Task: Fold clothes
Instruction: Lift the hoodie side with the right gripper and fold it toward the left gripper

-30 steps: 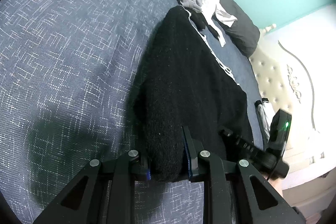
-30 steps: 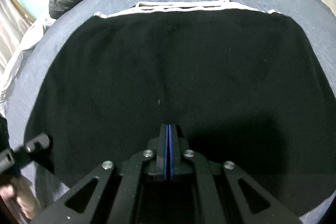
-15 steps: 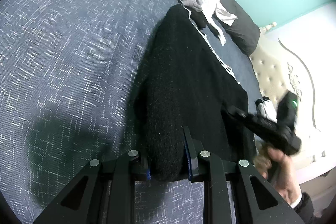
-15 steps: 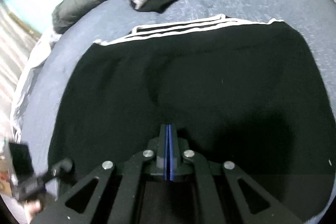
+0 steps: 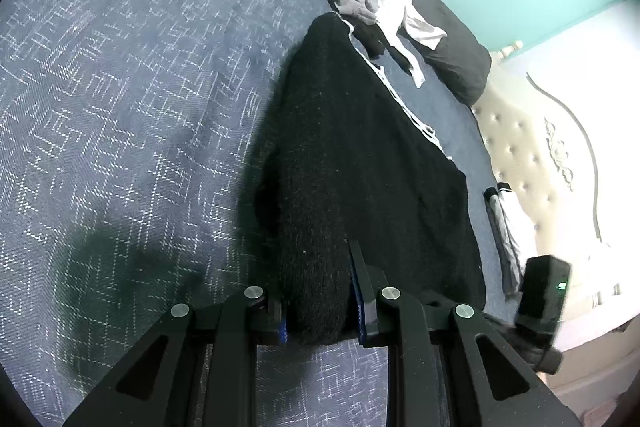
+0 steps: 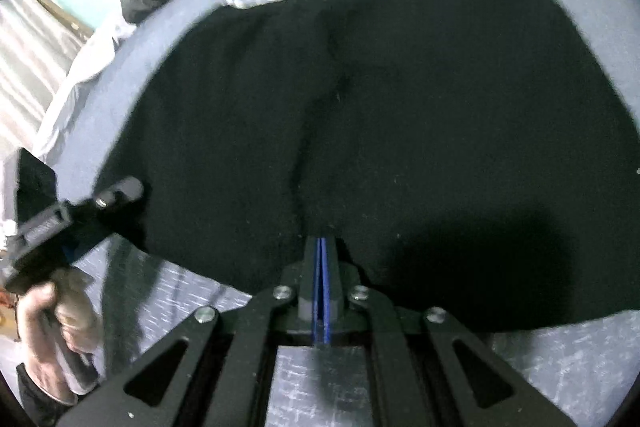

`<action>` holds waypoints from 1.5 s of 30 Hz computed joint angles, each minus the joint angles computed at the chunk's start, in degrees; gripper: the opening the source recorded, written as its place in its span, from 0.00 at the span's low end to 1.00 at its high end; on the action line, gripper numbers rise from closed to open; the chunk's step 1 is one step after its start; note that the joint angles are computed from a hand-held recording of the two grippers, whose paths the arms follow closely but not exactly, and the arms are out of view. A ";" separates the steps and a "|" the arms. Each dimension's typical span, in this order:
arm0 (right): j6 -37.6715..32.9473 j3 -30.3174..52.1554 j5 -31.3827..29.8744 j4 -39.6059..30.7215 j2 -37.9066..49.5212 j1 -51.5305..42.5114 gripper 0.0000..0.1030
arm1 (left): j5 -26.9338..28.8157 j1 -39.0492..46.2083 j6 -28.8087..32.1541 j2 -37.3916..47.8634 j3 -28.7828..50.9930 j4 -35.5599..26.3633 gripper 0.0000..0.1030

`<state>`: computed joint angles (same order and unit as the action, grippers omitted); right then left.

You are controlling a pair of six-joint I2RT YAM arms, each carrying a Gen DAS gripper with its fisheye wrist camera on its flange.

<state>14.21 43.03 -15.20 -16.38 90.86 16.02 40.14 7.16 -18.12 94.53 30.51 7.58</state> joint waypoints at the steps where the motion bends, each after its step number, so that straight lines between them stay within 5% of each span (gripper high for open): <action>1: -0.34 0.02 0.09 -0.37 -0.18 0.69 0.01 | 0.15 0.07 0.04 0.10 0.09 0.00 0.23; 8: 1.32 -3.28 -4.26 1.32 -4.81 -3.87 0.01 | 0.18 -0.62 -0.27 -1.54 -0.13 0.22 0.22; 16: -7.98 -7.94 -9.23 -9.15 -18.40 -21.19 0.01 | -2.79 -4.56 -3.07 -8.14 -1.01 0.33 0.20; 26: -18.75 -4.39 -14.74 -15.82 -19.04 -36.33 0.01 | -15.08 -22.27 -6.49 -14.87 5.85 -5.31 0.20; 32: -30.84 -0.39 -20.15 -23.87 -17.62 -50.40 0.01 | -24.05 -38.05 -10.06 -6.93 15.98 -5.83 0.20; 37: -38.33 2.04 -21.83 -27.54 -13.38 -57.78 0.01 | -26.27 -49.63 -12.60 6.92 26.76 -5.47 0.18; 41: -39.96 4.37 -23.39 -28.65 -8.90 -58.25 0.01 | -29.18 -54.48 -11.89 15.68 33.01 -9.69 0.18; 45: -37.82 6.53 -25.55 -28.07 -5.07 -54.56 0.01 | -28.03 -53.37 -12.30 14.15 31.20 -9.82 0.19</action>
<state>-23.61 49.56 -40.75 -44.45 85.79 -38.54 12.12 -46.21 -30.43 108.68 61.71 -2.23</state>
